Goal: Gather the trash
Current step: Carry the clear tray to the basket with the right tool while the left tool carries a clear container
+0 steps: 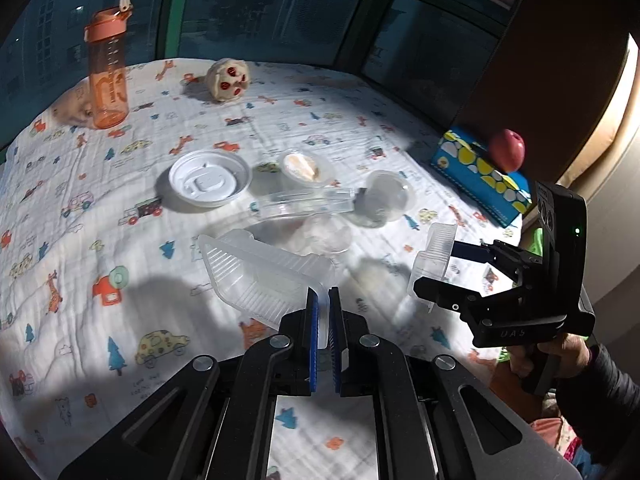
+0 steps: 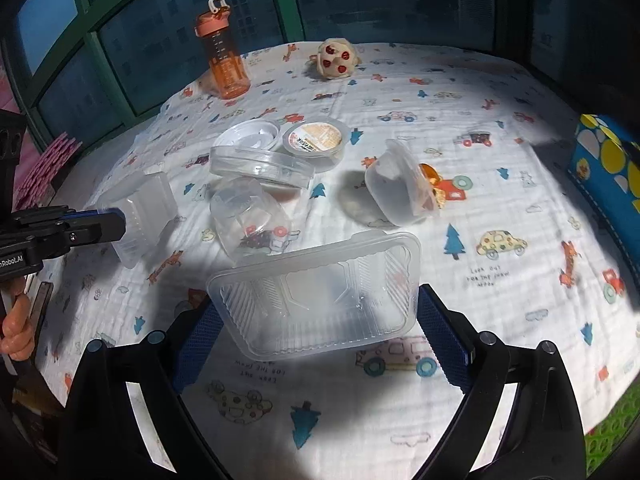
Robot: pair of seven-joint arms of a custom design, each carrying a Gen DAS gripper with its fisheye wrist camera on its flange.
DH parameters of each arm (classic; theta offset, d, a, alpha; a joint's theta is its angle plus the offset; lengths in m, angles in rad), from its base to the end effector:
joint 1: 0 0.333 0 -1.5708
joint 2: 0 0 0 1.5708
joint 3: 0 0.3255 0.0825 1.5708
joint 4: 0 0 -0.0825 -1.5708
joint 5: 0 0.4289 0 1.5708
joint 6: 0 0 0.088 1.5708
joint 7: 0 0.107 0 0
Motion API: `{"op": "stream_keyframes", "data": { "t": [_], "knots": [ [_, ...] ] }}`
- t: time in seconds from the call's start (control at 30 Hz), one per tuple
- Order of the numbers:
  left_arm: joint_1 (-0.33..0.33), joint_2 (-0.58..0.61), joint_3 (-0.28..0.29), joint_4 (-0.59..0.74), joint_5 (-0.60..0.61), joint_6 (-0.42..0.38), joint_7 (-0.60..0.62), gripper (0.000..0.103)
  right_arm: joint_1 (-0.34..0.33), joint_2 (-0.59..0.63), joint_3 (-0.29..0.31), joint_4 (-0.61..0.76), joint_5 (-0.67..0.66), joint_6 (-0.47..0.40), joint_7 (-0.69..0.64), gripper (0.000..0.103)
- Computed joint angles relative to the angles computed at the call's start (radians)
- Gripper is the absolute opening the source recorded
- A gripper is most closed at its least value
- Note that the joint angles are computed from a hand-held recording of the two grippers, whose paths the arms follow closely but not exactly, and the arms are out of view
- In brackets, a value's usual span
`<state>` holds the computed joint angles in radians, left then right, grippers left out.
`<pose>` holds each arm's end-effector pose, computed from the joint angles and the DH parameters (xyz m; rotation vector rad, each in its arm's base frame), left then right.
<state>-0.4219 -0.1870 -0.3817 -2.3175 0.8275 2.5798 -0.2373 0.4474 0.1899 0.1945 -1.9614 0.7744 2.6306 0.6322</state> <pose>0.3711 -0.4092 0.4390 -2.1716 1.4852 -0.9003 0.5497 0.3831 0.4123 -2.3195 0.7174 -0.0291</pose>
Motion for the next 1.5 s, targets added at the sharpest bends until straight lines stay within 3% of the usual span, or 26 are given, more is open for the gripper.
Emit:
{"op": "stream_keyframes", "data": {
  "t": [0.53,0.8,1.23,1.5],
  "knots": [
    [-0.062,0.227,0.015,0.282,0.101,0.020,0.123,0.005,-0.040,-0.237,-0.067,-0.232,0.043,0.110,0.122,0.091],
    [-0.125,0.382,0.052,0.490,0.099,0.030,0.268,0.005,-0.084,-0.313,-0.109,-0.314,0.018,0.159,0.171,0.092],
    [-0.223,0.630,0.102,0.842,-0.031,0.028,0.573,0.005,-0.185,-0.379,-0.163,-0.391,-0.045,0.215,0.254,0.092],
    [-0.294,0.831,0.122,1.147,-0.162,-0.041,0.814,0.005,-0.259,-0.383,-0.181,-0.422,-0.130,0.240,0.348,0.092]
  ]
}}
